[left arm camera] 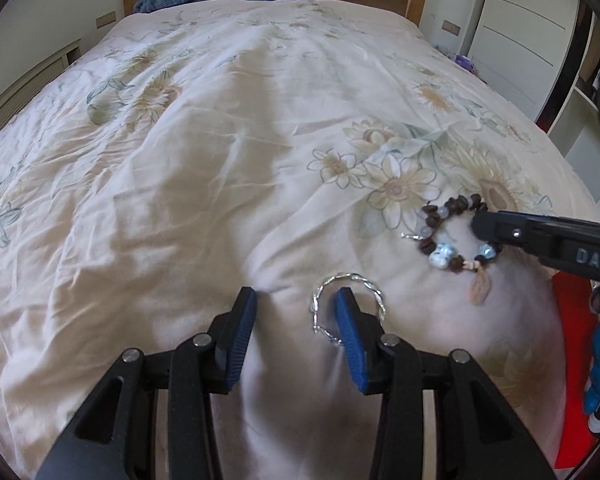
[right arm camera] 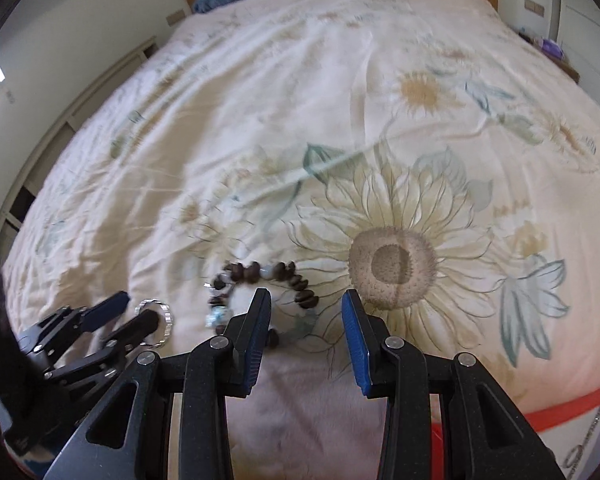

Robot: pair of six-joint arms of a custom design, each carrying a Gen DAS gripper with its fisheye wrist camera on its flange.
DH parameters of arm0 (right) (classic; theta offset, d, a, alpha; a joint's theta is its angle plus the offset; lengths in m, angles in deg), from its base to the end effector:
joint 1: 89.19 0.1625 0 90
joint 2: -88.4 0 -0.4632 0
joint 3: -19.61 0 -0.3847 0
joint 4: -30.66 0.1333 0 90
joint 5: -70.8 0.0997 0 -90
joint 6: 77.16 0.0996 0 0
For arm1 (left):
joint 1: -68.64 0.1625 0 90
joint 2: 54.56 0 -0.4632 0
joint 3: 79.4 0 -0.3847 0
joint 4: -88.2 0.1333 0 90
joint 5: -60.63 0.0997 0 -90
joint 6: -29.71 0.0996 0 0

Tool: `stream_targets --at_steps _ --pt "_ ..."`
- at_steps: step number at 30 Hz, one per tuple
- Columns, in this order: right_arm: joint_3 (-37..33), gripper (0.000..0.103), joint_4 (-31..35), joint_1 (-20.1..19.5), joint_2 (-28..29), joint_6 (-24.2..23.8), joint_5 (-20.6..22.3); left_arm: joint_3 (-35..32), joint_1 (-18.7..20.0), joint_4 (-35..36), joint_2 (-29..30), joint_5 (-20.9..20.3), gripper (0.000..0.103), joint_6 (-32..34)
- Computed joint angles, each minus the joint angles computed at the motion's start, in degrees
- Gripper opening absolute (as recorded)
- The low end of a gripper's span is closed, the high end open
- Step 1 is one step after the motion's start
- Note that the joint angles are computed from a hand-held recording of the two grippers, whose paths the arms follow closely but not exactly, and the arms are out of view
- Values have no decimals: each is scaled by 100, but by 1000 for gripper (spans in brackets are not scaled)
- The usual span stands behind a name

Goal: Organize jewelry
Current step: 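Grasp the twisted silver hoop with the left tool while the right tool grasps the beaded bracelet, then carry the hoop and beaded bracelet into the red box and open both tools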

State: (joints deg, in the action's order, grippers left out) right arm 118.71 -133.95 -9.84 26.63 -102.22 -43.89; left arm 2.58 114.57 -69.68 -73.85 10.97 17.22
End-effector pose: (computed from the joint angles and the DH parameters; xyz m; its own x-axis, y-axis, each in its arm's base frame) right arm -0.0317 -0.6647 0.3257 -0.8288 0.0461 0.5576 -0.2252 0.8848 -0.4079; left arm -0.3586 -0.6548 -0.0929 -0.7243 0.3218 -0.6098 0.5490 0.8042 -0.2277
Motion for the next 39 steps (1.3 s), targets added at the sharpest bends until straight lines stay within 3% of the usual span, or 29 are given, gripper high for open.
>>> stream_targets --at_steps 5,9,10,20,30,39 --pt "-117 35 56 19 152 -5 -221 -81 29 30 89 27 37 98" --pt "-130 11 24 80 243 -210 -364 -81 9 -47 113 116 25 147" --pt "-110 10 -54 101 263 -292 -408 -65 3 -75 106 130 24 163" --pt "512 10 -429 185 -312 -543 5 130 -218 109 -95 456 6 -103" --pt "1394 10 -510 560 -1259 -495 17 902 -670 294 -706 640 4 -658" --pt "2359 10 -635 936 -2514 -355 -178 2128 -1437 230 -1662 787 4 -1273"
